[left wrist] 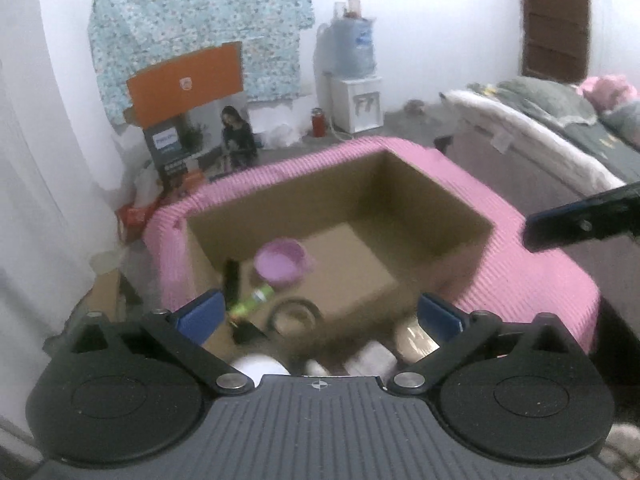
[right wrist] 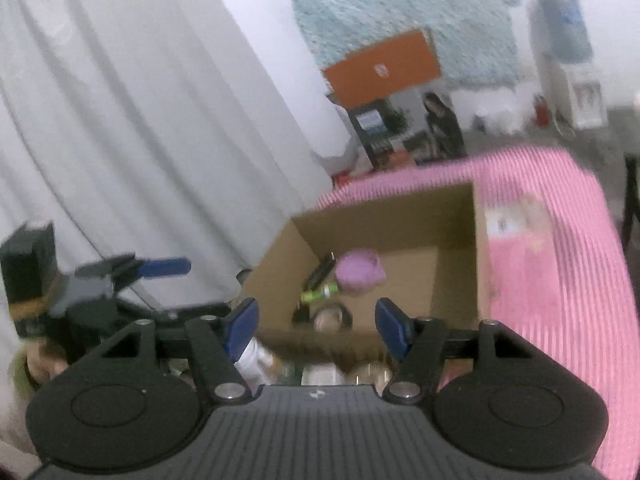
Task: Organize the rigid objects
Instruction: 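Reach the right gripper to the gold round jar and grasp it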
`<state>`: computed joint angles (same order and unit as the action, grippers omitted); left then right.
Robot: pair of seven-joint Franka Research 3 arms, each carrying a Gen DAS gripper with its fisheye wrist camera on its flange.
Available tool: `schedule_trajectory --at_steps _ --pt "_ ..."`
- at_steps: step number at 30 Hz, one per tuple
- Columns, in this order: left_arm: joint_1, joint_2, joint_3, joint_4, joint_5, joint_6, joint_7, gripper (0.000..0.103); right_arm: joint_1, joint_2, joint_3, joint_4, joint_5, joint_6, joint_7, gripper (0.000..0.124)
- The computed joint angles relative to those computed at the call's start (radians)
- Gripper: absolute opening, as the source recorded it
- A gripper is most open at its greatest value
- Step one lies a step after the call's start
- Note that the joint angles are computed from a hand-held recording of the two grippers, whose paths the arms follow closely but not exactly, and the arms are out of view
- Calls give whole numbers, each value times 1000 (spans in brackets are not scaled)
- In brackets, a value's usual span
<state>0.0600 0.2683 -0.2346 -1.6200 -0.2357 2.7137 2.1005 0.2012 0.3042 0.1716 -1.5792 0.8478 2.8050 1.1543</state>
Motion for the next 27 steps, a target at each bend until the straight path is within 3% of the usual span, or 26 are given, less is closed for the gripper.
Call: schedule_trajectory --at_steps 5,10,14,17,27 --pt "7 -24 -38 -106 -104 12 80 102 -18 -5 27 -82 150 18 -18 67" --pt "-22 28 -36 -88 -84 -46 97 91 -16 45 14 -76 157 -19 49 59" --pt "-31 60 -42 -70 -73 -93 97 84 -23 96 11 -34 130 -61 86 54" --pt "-63 78 -20 -63 3 -101 52 80 -31 139 10 21 95 -102 105 53" --pt "-81 163 -24 8 107 -86 -5 79 -39 308 -9 268 -106 -264 228 45"
